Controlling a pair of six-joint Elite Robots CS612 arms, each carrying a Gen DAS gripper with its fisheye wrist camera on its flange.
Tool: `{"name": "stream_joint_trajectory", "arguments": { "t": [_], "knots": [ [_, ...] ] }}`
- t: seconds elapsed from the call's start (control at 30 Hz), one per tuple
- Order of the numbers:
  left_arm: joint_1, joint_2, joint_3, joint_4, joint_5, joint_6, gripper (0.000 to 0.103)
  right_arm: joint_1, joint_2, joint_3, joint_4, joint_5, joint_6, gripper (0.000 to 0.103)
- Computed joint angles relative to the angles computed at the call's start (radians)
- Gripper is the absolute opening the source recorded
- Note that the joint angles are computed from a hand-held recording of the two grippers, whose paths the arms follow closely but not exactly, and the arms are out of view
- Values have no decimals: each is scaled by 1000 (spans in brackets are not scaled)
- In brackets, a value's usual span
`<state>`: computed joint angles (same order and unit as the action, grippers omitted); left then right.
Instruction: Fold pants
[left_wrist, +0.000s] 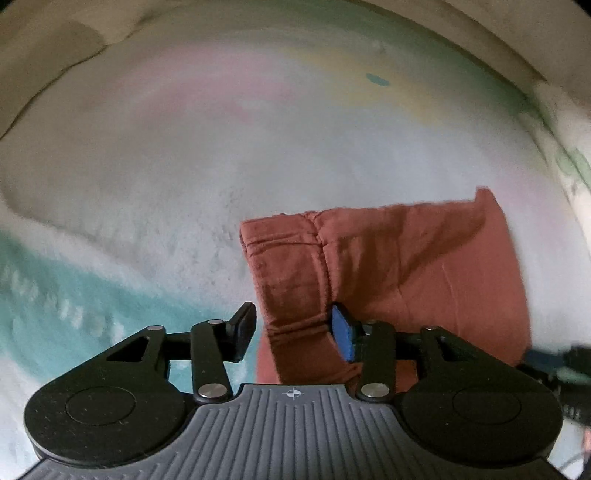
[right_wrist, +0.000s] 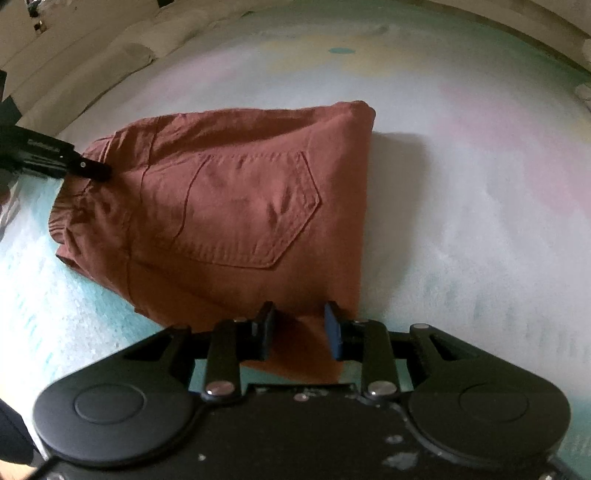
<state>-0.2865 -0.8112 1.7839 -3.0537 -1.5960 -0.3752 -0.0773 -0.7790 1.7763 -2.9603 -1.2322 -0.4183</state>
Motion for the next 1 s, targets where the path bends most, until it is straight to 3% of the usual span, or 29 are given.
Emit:
{"name": "stream_joint_trajectory", "arguments": {
  "t": [0.07,0.17,0.27,0.37,0.5,0.57,0.67,0.83,1.0],
  "knots": [
    [-1,-14,3,40,8,37,46,-2,-4,-1,8,0,2,30],
    [-19,-33,27,19,113,96,45,4,10,-20,13,-3,17,30],
    [-26,-45,45,-1,165,74,45,2,4,-14,-1,-2,25,30],
    [-27,-55,69,-60,110,87,45,0,-2,0,-60,7,38,30],
    [-56,-61,102,-128,96,177,45,-4,-6,16,-142,51,59,29],
    [-67,-58,106,-88,91,252,45,-4,-10,17,-128,65,46,29],
    [-81,-40,92,29,121,322,48,9,-12,2,-15,3,2,29],
    [-64,-55,88,3,91,256,47,4,-18,-11,28,10,6,29],
    [-85,-30,70,-168,194,214,47,-5,-3,-29,-123,82,113,29]
  ]
}}
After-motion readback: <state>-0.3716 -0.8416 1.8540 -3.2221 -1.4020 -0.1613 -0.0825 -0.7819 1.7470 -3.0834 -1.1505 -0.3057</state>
